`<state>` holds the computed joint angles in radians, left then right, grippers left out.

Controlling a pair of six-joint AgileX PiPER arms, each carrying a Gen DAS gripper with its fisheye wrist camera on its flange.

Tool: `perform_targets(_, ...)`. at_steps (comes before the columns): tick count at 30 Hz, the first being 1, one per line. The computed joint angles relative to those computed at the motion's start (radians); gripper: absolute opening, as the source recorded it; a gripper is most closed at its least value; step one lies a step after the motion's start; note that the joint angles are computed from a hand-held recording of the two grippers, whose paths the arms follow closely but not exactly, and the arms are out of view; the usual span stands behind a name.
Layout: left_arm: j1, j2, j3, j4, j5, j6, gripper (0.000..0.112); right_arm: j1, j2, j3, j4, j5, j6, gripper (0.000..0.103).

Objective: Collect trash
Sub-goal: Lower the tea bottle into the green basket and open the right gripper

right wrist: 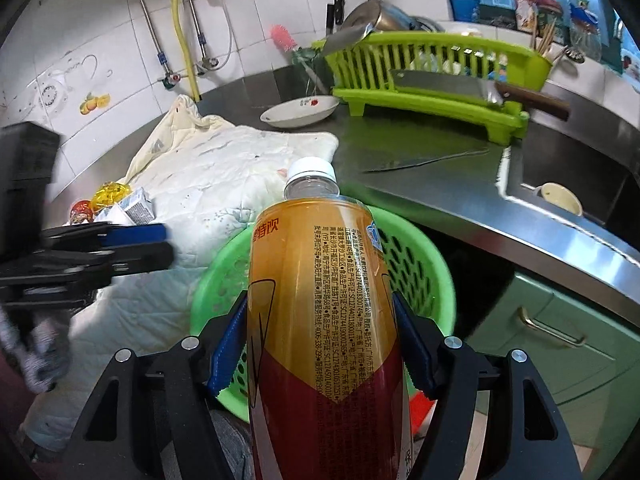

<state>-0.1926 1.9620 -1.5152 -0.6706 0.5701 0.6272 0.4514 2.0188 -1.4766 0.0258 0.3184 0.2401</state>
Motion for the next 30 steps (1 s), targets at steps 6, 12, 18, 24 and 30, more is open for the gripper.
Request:
perform_targets(6, 0.059, -0.126, 0.146, -0.079, -0.039, 0.084, 0.052, 0.015, 0.131, -0.143, -0.054, 0.063, 0.143, 0.066)
perform_targets(12, 0.121, -0.202, 0.237, -0.168, -0.041, 0.17, 0.052, 0.031, 0.21, -0.26, -0.09, 0.141, 0.238, 0.065)
perform_targets(18, 0.169, -0.229, 0.284, -0.232, -0.037, 0.231, 0.052, 0.035, 0.284, -0.391, -0.111, 0.251, 0.237, 0.066)
perform_targets(24, 0.214, -0.253, 0.324, -0.264, -0.033, 0.267, 0.052, 0.033, 0.401, -0.551, -0.111, 0.36, 0.243, 0.065)
perform_targets(30, 0.28, -0.302, 0.378, -0.288, -0.029, 0.298, 0.052, 0.047, 0.532, -0.767, -0.093, 0.518, 0.22, 0.066)
